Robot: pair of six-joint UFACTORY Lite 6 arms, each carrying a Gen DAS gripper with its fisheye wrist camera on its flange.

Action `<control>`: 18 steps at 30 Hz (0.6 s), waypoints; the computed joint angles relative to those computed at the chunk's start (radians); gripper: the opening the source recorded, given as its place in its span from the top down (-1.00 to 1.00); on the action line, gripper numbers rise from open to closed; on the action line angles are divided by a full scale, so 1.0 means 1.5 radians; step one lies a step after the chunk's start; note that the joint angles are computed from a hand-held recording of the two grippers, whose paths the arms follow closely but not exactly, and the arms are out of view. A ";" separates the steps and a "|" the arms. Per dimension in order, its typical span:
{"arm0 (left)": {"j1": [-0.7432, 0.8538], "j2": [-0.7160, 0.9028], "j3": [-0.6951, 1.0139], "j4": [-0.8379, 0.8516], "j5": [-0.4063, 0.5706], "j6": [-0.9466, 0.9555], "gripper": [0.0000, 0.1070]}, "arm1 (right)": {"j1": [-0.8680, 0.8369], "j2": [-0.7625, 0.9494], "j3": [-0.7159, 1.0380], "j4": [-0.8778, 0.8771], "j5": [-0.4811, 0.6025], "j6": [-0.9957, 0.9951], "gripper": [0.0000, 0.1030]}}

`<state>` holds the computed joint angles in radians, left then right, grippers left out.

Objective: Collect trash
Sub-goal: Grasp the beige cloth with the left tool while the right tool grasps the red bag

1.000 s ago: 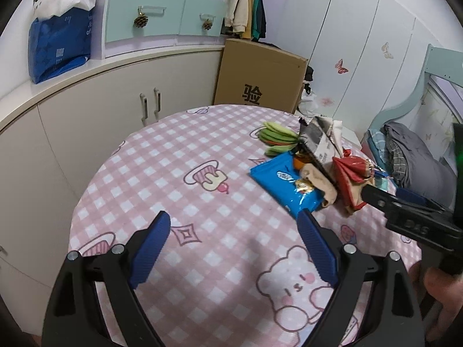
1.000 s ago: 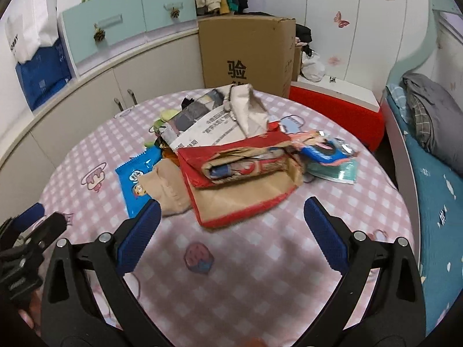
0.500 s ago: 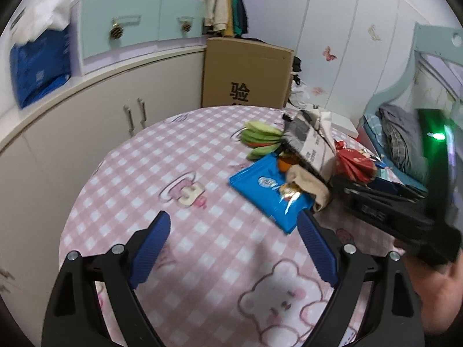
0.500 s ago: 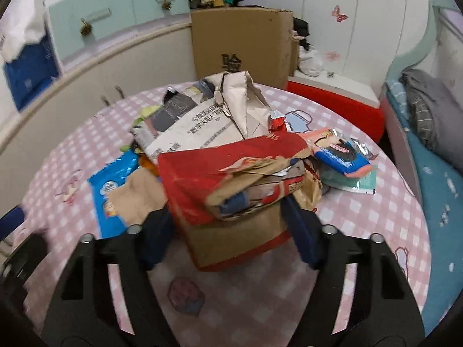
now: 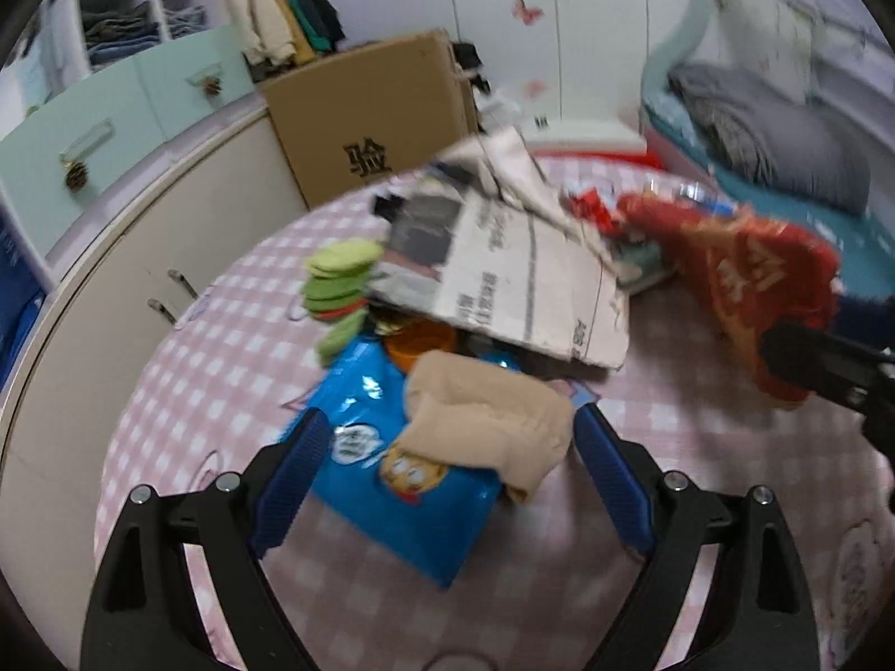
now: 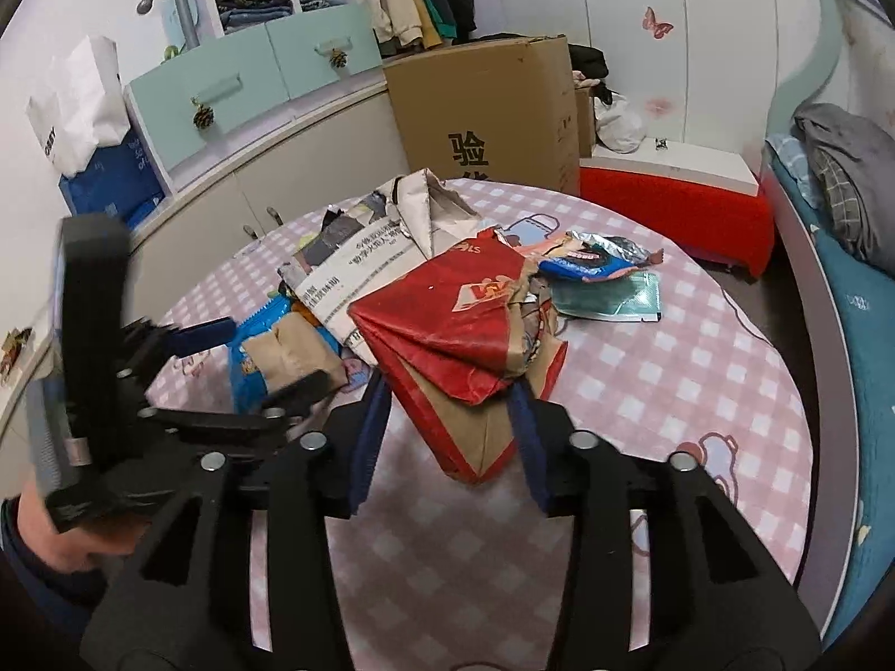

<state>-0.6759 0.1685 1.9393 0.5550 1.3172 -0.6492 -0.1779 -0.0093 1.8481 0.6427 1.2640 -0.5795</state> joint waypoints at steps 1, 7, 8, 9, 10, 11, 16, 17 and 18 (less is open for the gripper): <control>0.007 -0.003 -0.001 -0.020 -0.018 0.011 -0.34 | 0.001 -0.003 -0.007 -0.003 -0.009 -0.003 -0.03; 0.008 -0.023 -0.021 -0.055 -0.054 0.013 0.05 | 0.054 0.012 -0.007 -0.031 -0.049 0.008 0.19; 0.011 -0.034 -0.029 -0.060 -0.062 0.008 0.08 | 0.050 0.010 -0.008 -0.022 -0.047 0.004 0.20; 0.013 -0.051 -0.041 -0.068 -0.073 -0.001 0.09 | 0.043 0.008 -0.007 -0.017 -0.046 0.005 0.25; 0.011 -0.068 -0.053 -0.069 -0.082 -0.012 0.09 | 0.030 0.004 -0.009 -0.004 -0.040 0.000 0.26; 0.010 -0.079 -0.059 -0.069 -0.089 -0.016 0.10 | 0.012 0.003 -0.006 0.014 -0.027 -0.006 0.26; -0.031 -0.128 -0.080 -0.042 -0.093 -0.067 0.10 | -0.116 0.003 -0.005 0.114 0.062 -0.055 0.35; -0.043 -0.137 -0.086 -0.035 -0.092 -0.080 0.10 | -0.151 0.002 -0.010 0.137 0.086 -0.067 0.35; -0.054 -0.147 -0.095 -0.027 -0.090 -0.093 0.10 | -0.173 0.000 -0.014 0.148 0.100 -0.076 0.35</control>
